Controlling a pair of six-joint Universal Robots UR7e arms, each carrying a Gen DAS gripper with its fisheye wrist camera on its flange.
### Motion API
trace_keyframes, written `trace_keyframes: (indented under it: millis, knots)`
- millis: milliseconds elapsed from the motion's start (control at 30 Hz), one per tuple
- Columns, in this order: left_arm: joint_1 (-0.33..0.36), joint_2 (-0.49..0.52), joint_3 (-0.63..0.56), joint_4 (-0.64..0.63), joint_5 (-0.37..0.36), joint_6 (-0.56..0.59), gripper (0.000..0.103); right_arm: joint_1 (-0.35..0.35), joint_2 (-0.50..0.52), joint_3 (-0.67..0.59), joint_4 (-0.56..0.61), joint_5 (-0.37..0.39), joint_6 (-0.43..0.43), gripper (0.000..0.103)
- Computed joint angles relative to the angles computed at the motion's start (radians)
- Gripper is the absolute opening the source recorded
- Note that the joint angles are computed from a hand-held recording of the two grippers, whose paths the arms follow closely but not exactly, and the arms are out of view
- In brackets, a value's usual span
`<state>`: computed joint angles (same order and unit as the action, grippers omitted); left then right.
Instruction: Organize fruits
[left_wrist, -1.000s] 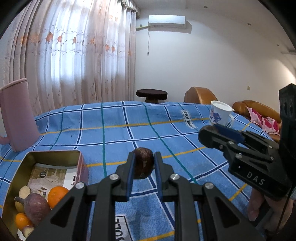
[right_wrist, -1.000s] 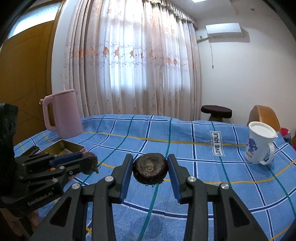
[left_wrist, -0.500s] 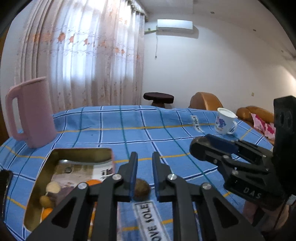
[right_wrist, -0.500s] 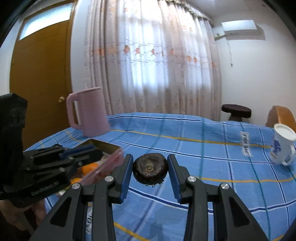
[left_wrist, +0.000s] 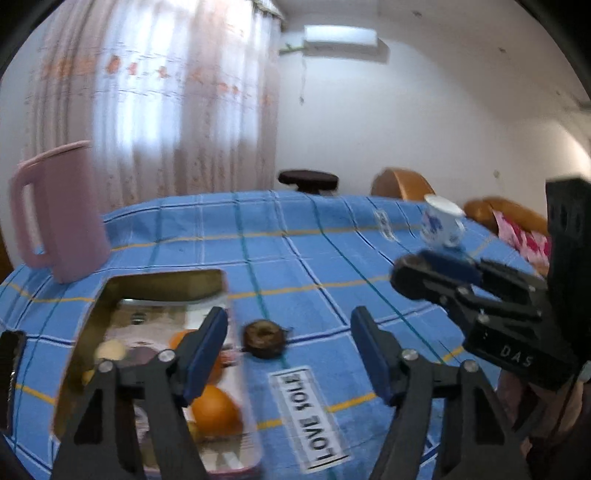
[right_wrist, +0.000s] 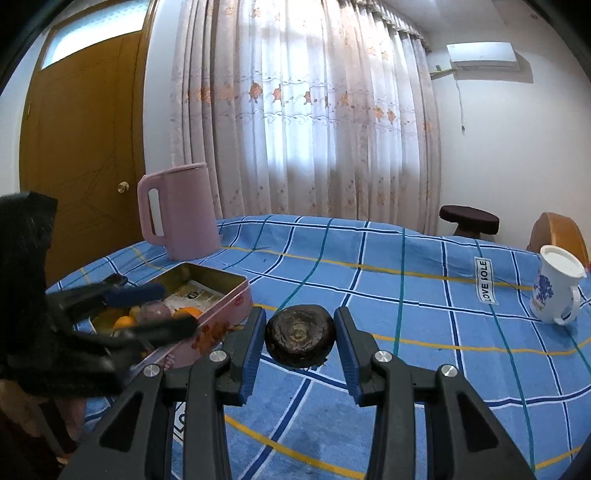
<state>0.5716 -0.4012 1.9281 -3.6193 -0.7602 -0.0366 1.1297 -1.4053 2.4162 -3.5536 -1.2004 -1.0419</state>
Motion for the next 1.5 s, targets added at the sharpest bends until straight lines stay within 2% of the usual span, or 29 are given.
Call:
trace_keyframes:
  millis: [100,233,333,400,467,567,633,800,833,900,933,1033,1167,1233,1500]
  knots:
    - [0.024,0.015,-0.047,0.094,-0.081,-0.019,0.07,-0.019,-0.006,-0.001,-0.005,0.019,0.015,0.04]
    - [0.052,0.017,-0.09,0.228,-0.112,-0.072,0.07,-0.047,-0.022,0.002,0.002,0.047,0.025,0.04]
    - [0.057,0.009,-0.092,0.286,-0.047,-0.105,0.069,-0.066,-0.031,0.005,-0.001,0.068,0.026,0.04]
    - [0.067,-0.01,-0.074,0.271,-0.075,-0.1,0.063,-0.076,-0.035,0.006,0.003,0.082,0.032,0.04]
    - [0.059,-0.009,-0.072,0.26,-0.013,-0.077,0.06,-0.077,-0.035,0.006,0.004,0.088,0.032,0.04]
    - [0.076,-0.022,-0.067,0.242,-0.037,-0.07,0.06,-0.077,-0.035,0.006,0.008,0.091,0.028,0.04]
    - [0.079,-0.015,-0.077,0.238,0.007,-0.047,0.059,-0.077,-0.036,0.008,0.007,0.091,0.023,0.04]
    - [0.107,-0.031,-0.083,0.248,0.03,-0.045,0.06,-0.079,-0.036,0.004,0.017,0.094,0.022,0.04]
    - [0.106,-0.03,-0.082,0.247,0.027,-0.051,0.061,-0.078,-0.035,0.004,0.014,0.093,0.022,0.04]
    - [0.093,-0.029,-0.07,0.226,0.015,-0.052,0.073,-0.078,-0.034,0.003,0.014,0.095,0.022,0.04]
    - [0.084,-0.022,-0.073,0.217,0.013,-0.041,0.073,-0.078,-0.034,0.003,0.014,0.095,0.022,0.04]
    - [0.075,-0.006,-0.108,0.305,-0.011,-0.052,0.074,-0.076,-0.033,-0.002,0.022,0.094,0.026,0.04]
    - [0.096,0.016,-0.179,0.478,0.002,-0.12,0.073,-0.078,-0.033,-0.003,0.023,0.099,0.028,0.04]
    - [0.103,0.011,-0.186,0.494,-0.003,-0.128,0.073,-0.078,-0.033,-0.003,0.023,0.1,0.027,0.04]
    - [0.102,0.048,-0.261,0.653,0.1,-0.131,0.07,-0.069,-0.028,-0.009,0.036,0.085,0.027,0.04]
